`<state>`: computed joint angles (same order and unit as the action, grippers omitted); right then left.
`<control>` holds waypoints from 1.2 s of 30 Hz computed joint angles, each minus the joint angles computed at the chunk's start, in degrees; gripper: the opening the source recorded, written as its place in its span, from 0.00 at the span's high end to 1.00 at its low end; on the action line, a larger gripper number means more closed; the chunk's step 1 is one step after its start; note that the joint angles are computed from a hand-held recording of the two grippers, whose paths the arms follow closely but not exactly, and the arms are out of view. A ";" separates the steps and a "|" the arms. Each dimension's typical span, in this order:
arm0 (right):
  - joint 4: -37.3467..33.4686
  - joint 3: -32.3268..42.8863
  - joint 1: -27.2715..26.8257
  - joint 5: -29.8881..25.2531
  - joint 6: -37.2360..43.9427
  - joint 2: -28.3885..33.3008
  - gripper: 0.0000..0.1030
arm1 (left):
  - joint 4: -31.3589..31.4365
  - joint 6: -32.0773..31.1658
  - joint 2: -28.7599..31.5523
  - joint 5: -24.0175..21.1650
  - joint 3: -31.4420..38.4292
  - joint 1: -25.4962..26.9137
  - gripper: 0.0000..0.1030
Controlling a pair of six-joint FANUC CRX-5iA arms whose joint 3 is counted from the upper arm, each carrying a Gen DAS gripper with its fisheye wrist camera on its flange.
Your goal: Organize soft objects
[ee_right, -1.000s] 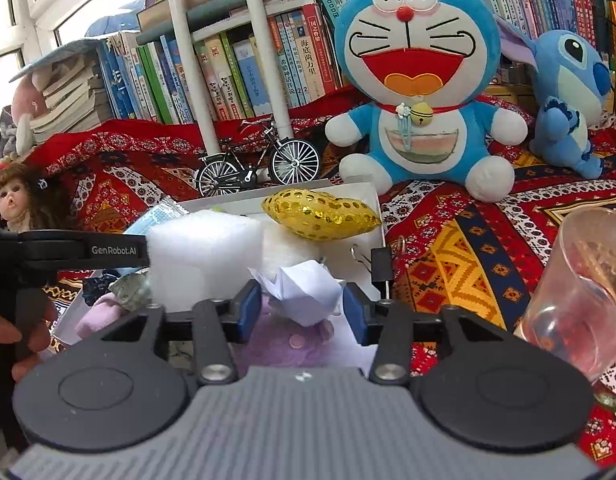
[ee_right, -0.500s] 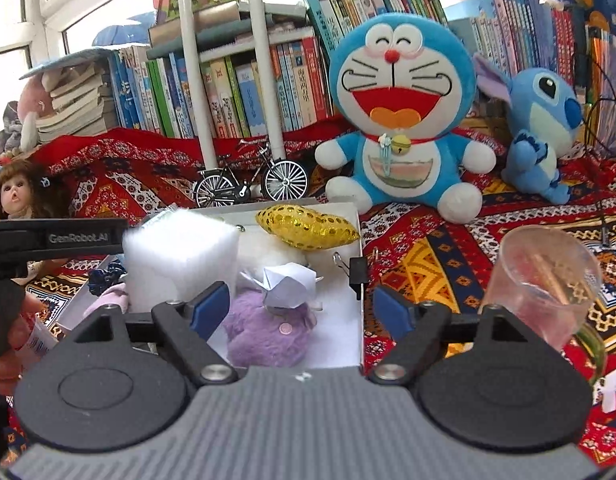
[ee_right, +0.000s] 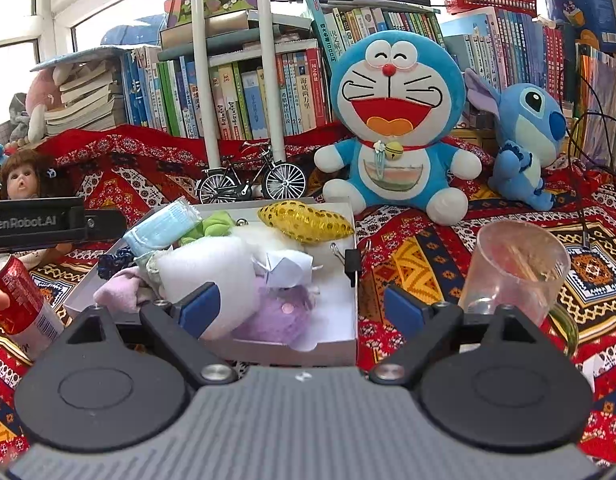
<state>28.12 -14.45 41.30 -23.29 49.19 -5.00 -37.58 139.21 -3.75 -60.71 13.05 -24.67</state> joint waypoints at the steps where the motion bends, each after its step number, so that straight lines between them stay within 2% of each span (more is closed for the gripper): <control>1: 0.08 -0.32 0.13 0.03 -0.13 -0.26 0.09 | -0.12 0.23 -0.45 0.14 -0.45 -0.24 0.15; 5: 2.90 -2.82 0.63 0.92 -2.15 -1.96 0.09 | -0.06 1.19 -2.12 0.83 -2.09 -0.86 0.15; 13: 14.30 -10.65 0.51 3.72 -13.41 -7.00 0.02 | -1.69 4.42 -6.65 0.27 -6.22 -4.34 0.14; 17: 17.75 -13.99 0.79 3.82 -18.43 -9.20 0.00 | -4.96 7.19 -8.60 -1.84 -8.42 -7.67 0.13; 24: 24.97 -18.79 1.95 1.83 -26.90 -11.16 0.00 | -8.11 10.75 -10.09 -6.95 -11.68 -11.62 0.13; 28: 26.78 -20.30 3.16 -0.39 -30.05 -11.42 0.00 | -11.40 14.17 -10.17 -10.89 -13.37 -14.24 0.13; 32: 31.55 -21.77 4.01 -3.10 -35.25 -10.82 0.00 | -10.74 14.96 -10.76 -11.29 -15.59 -14.04 0.13; 36: 33.19 -22.30 4.59 -4.31 -36.67 -10.02 0.00 | -11.62 15.28 -10.68 -12.14 -16.89 -14.51 0.12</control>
<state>61.31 -36.75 45.89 -27.60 12.52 -15.02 -49.20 154.49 -14.43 -72.85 -3.84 -39.18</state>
